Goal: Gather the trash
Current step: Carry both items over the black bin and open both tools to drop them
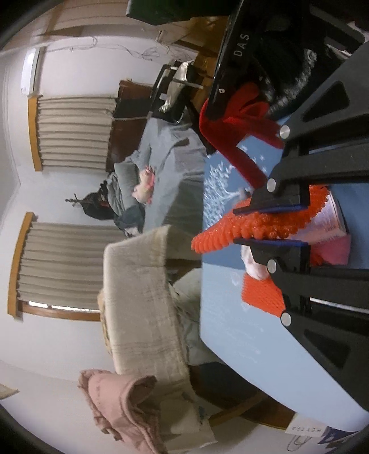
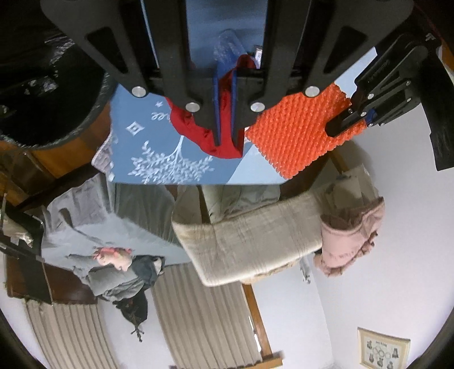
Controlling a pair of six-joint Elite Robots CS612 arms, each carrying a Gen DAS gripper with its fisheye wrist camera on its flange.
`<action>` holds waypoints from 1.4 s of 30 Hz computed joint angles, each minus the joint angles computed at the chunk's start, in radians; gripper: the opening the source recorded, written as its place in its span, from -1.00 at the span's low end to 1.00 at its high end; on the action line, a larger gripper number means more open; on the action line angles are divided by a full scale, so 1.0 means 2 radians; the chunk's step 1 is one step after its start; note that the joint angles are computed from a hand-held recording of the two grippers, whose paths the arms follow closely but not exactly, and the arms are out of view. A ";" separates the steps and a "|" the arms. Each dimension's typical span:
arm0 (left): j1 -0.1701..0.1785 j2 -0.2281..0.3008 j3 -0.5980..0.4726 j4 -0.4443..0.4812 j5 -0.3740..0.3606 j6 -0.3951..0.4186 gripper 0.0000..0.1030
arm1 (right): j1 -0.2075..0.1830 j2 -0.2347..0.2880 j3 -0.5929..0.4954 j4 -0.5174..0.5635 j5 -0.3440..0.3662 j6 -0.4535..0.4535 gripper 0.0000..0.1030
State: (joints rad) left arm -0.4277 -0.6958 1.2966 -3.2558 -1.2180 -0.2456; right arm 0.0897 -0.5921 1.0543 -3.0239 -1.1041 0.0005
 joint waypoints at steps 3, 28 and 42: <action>-0.003 0.001 -0.007 -0.004 -0.009 0.008 -0.73 | -0.005 -0.008 0.011 -0.015 -0.008 0.002 -0.90; -0.046 0.100 -0.193 0.092 -0.172 0.066 -0.15 | -0.071 -0.049 0.103 -0.050 -0.189 0.049 -0.59; -0.035 0.059 -0.102 0.040 -0.073 0.052 0.55 | -0.053 -0.045 0.112 -0.090 -0.202 0.063 0.87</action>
